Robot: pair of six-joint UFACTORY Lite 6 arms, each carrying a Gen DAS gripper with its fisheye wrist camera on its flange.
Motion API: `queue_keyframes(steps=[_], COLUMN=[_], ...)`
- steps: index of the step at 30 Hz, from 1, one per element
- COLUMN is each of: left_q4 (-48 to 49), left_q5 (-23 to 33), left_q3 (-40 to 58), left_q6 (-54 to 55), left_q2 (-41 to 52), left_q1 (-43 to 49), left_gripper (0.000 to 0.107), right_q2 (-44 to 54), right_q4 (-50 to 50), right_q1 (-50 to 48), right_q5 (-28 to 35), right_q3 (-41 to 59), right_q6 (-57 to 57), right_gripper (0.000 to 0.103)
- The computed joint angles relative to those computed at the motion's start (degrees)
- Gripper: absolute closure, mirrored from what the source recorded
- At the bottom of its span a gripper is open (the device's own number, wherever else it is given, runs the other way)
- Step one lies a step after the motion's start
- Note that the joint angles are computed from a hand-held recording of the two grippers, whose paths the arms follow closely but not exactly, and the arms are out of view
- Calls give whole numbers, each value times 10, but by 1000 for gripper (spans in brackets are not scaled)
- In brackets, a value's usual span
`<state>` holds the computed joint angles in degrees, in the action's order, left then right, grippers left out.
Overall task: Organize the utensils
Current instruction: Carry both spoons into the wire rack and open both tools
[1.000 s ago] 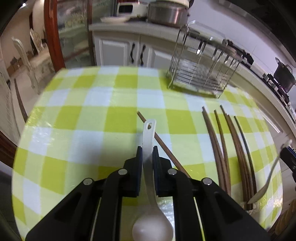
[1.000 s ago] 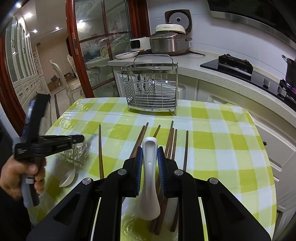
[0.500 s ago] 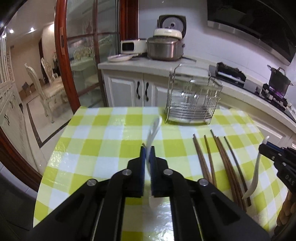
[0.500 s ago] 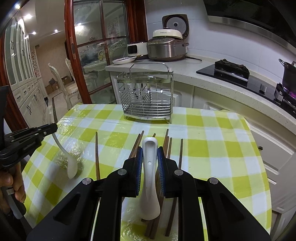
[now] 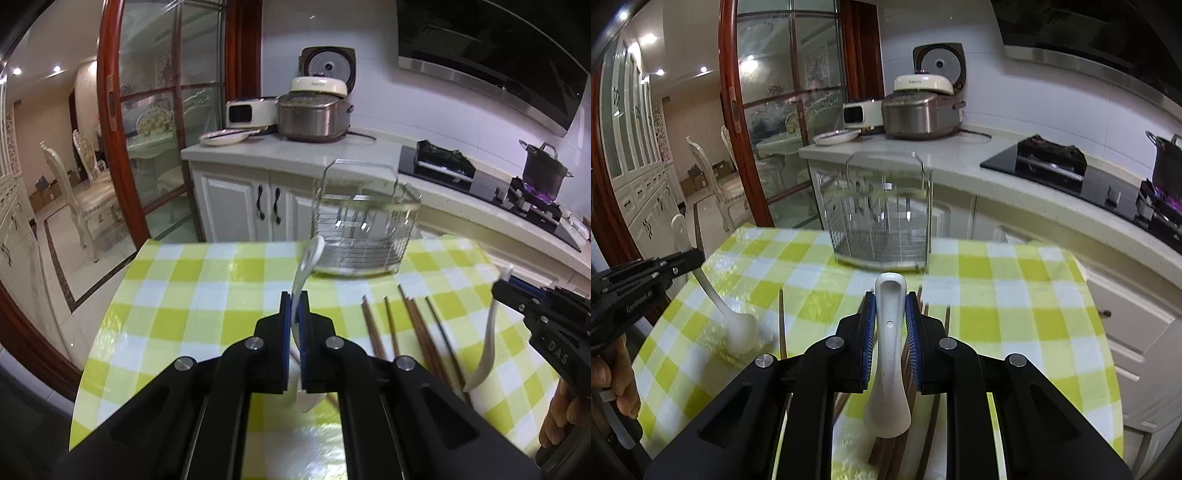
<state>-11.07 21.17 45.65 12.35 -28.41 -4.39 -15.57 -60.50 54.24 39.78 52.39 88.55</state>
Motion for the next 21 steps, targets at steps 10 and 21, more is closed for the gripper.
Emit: queue_keyframes(steps=[10, 21], left_q4=[32, 130], left_q5=[7, 25], left_q3=[230, 551], left_q6=[-58, -164], left_q2=[160, 385], left_q1=[-43, -85], left_gripper=[103, 103], right_q2=[120, 355], right_q4=[63, 171], right_q1=[-117, -205], right_q5=[-32, -44], right_q3=[250, 605], right_q6=[-189, -372], right_gripper=[85, 85])
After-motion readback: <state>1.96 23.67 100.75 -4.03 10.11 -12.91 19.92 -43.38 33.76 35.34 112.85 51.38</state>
